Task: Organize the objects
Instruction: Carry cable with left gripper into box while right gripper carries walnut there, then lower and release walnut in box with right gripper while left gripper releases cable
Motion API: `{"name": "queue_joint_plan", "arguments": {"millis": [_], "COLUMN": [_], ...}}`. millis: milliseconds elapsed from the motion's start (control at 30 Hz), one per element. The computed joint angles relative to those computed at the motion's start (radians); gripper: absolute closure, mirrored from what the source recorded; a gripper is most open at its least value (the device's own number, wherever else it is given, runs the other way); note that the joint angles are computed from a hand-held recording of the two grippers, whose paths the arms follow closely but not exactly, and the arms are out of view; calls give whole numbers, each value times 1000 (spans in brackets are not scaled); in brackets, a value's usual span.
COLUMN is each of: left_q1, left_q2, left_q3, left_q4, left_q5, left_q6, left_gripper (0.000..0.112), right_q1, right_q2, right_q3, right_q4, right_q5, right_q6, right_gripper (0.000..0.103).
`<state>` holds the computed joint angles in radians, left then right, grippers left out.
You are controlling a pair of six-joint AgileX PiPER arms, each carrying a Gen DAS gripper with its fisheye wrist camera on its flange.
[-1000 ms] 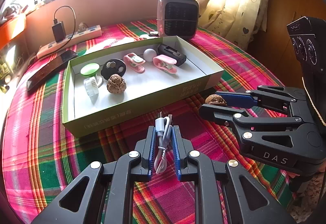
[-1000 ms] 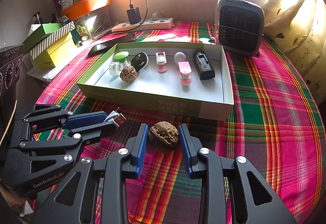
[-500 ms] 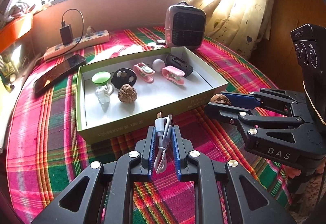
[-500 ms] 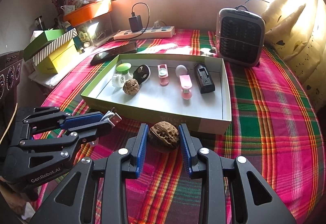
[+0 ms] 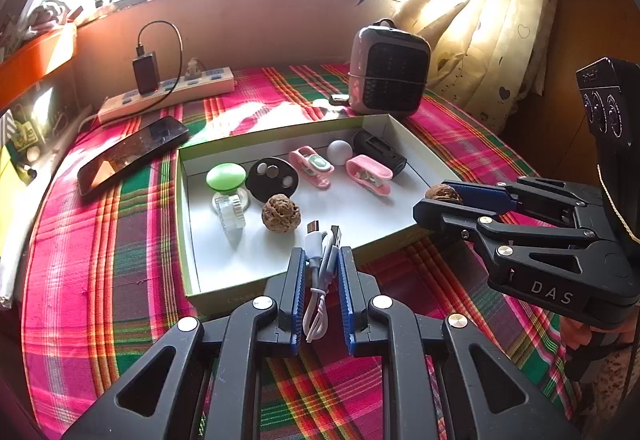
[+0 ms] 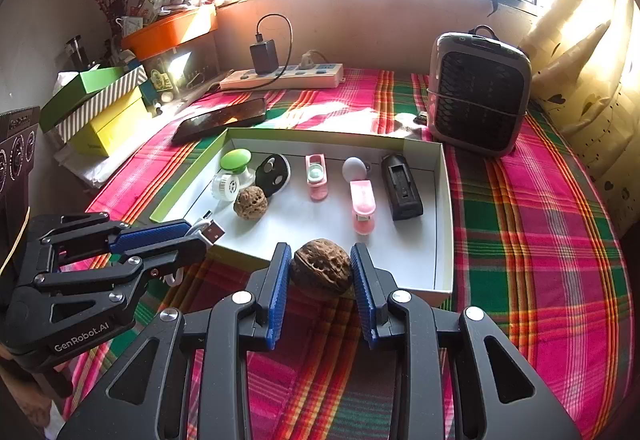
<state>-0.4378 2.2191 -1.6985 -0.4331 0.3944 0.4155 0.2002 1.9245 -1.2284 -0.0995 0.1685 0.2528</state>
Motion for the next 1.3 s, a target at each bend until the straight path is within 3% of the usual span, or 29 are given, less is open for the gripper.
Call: {"name": "queue_joint_plan", "arguments": {"millis": [467,1300], "left_q1": [23,41], "left_q2": [101,233], "left_q3": [-157,-376], "left_q4": [67,120], "left_q5": [77,205], "left_q6": [-80,-143], "left_gripper": [98,98], "right_q1": [-26,-30], "right_q2": [117,250], "right_q3": [-173,-366], "right_q4": [172,187], "right_q5": [88,212], "right_q6": [-168,-208], "right_gripper": [71,71]}}
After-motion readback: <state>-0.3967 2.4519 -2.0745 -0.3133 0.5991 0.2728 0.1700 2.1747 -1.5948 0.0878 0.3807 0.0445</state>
